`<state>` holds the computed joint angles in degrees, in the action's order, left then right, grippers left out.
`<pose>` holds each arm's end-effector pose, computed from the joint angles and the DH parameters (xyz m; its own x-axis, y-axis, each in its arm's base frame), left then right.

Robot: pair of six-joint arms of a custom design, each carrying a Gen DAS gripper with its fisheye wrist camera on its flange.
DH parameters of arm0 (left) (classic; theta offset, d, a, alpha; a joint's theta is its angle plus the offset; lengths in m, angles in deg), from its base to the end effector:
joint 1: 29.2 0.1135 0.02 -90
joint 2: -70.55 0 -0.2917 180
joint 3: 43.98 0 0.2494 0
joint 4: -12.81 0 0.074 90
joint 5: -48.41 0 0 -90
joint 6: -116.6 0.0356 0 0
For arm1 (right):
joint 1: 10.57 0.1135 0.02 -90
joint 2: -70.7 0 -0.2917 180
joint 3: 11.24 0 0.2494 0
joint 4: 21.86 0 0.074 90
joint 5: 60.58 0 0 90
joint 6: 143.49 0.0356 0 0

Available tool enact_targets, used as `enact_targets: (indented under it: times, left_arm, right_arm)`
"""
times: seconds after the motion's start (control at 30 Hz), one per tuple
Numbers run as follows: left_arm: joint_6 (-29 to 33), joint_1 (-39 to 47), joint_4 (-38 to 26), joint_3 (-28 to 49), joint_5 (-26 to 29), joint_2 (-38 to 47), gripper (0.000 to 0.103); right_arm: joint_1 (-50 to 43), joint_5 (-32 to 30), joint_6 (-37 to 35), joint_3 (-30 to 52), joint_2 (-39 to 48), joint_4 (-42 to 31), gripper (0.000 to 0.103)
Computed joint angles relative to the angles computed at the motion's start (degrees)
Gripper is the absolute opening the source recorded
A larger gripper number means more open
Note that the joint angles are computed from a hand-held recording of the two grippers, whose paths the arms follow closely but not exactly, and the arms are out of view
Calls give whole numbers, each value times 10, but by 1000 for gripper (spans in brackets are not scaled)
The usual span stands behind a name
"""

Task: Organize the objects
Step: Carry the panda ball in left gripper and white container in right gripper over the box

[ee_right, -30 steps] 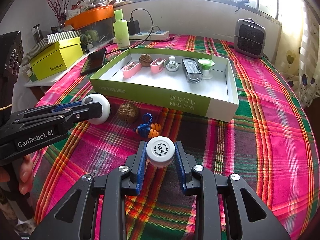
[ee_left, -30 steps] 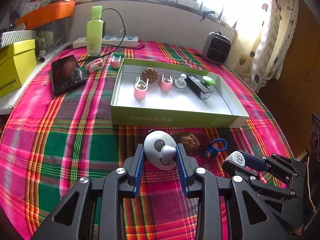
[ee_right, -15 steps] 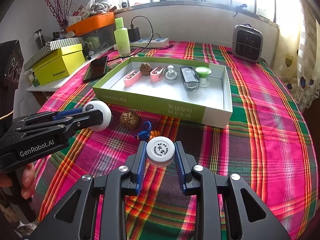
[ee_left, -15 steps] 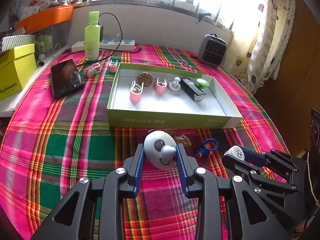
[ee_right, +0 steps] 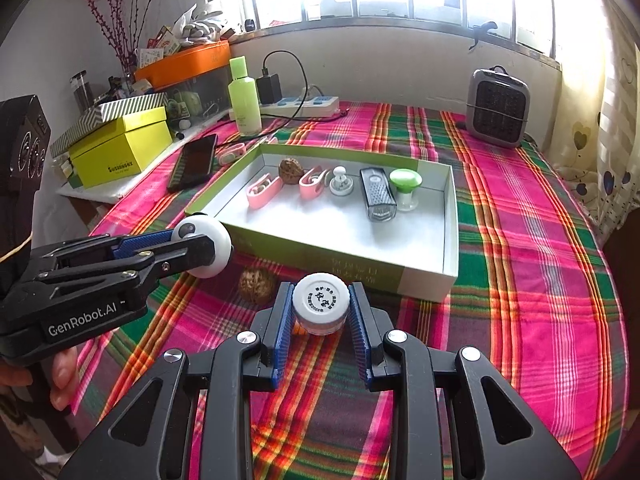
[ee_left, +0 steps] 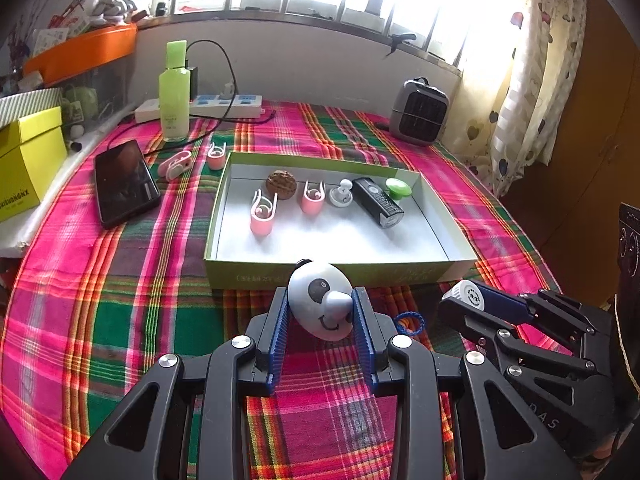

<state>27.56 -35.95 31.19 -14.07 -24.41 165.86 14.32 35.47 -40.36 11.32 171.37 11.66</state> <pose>0.2217 -0.0368 0.0982 -0.7212 0.1015 -0.6853 0.3244 0.9235 -0.2046 0.1860 0.0822 0.0793 -0.6998 -0.0757 -0.7103 -0.1966 0.9764 0.0897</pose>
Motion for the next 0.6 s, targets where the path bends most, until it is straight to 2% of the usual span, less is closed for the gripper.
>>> enact_targets:
  times: [0.6]
  left_arm:
    - [4, -5, -37, 98, -7, 63, 29]
  right_arm:
    - [-60, -43, -48, 105, 29, -73, 29]
